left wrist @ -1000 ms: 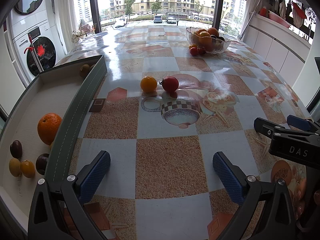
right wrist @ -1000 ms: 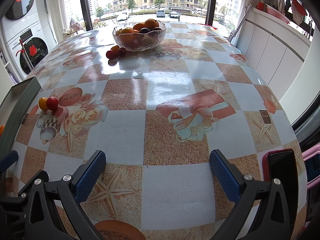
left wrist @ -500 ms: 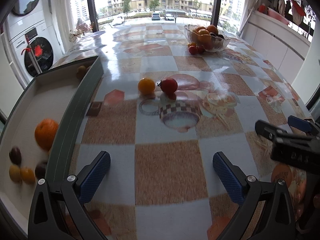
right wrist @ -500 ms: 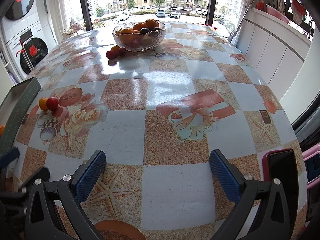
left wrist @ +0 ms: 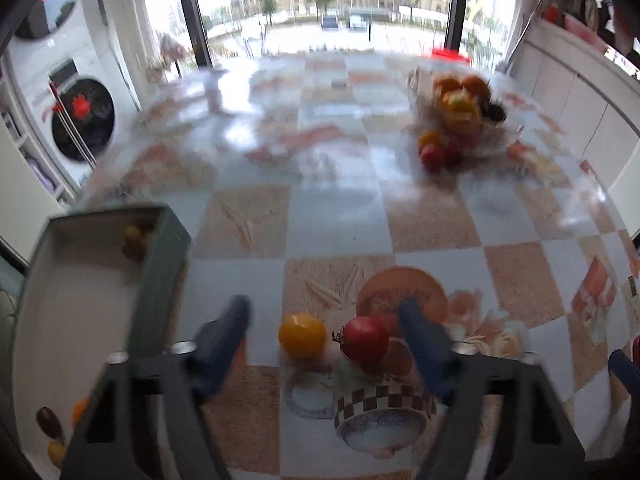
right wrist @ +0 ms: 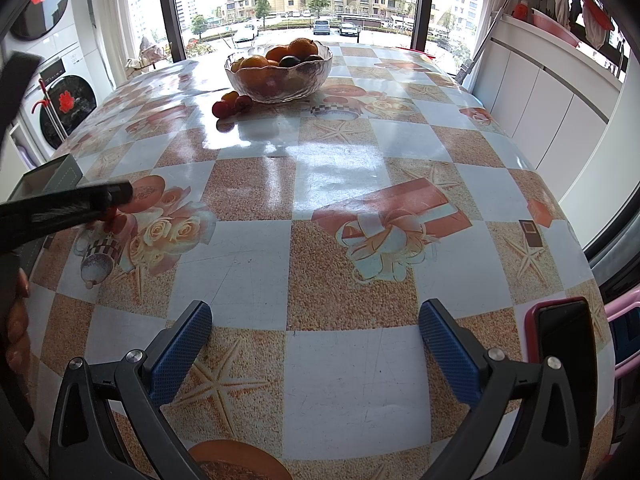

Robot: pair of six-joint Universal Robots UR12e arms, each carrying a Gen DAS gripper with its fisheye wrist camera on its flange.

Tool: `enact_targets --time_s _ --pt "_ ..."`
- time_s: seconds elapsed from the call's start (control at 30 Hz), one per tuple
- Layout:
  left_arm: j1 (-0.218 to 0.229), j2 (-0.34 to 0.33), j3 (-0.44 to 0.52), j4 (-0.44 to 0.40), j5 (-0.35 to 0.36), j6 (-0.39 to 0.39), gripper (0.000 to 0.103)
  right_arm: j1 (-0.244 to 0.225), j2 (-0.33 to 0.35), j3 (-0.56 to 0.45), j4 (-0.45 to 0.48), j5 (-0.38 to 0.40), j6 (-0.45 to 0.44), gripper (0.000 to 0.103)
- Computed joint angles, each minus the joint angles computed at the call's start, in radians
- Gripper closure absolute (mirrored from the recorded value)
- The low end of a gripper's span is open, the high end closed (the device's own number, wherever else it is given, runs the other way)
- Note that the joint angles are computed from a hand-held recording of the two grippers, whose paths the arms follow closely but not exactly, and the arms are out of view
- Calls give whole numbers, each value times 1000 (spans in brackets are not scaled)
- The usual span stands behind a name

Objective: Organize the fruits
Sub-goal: 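Move both tools toward the small orange fruit and red tomato on the cloth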

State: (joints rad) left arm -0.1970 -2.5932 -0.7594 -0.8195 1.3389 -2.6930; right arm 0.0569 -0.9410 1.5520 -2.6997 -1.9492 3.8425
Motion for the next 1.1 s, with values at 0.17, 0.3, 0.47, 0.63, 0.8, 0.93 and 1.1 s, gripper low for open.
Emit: enact_targets --time_s 0.17,0.3,0.47,0.63,0.8,0.93,1.1 --pt "8 19 -49 53 -43 -3 56 0 0 0 0 0 0 0" --pt "16 60 -135 100 -87 28 58 0 0 0 0 0 0 0" --pt "31 138 -291 177 -128 80 58 0 0 0 0 0 0 0" --pt "50 204 -409 220 -158 129 57 0 0 0 0 0 0 0" --pt "56 212 -430 246 -155 131 34 0 1 -1 0 0 0 0" --pt "69 210 -426 234 -189 102 17 0 0 -1 0 0 0 0" --pt "72 204 -416 221 -166 94 17 0 1 -1 0 0 0 0"
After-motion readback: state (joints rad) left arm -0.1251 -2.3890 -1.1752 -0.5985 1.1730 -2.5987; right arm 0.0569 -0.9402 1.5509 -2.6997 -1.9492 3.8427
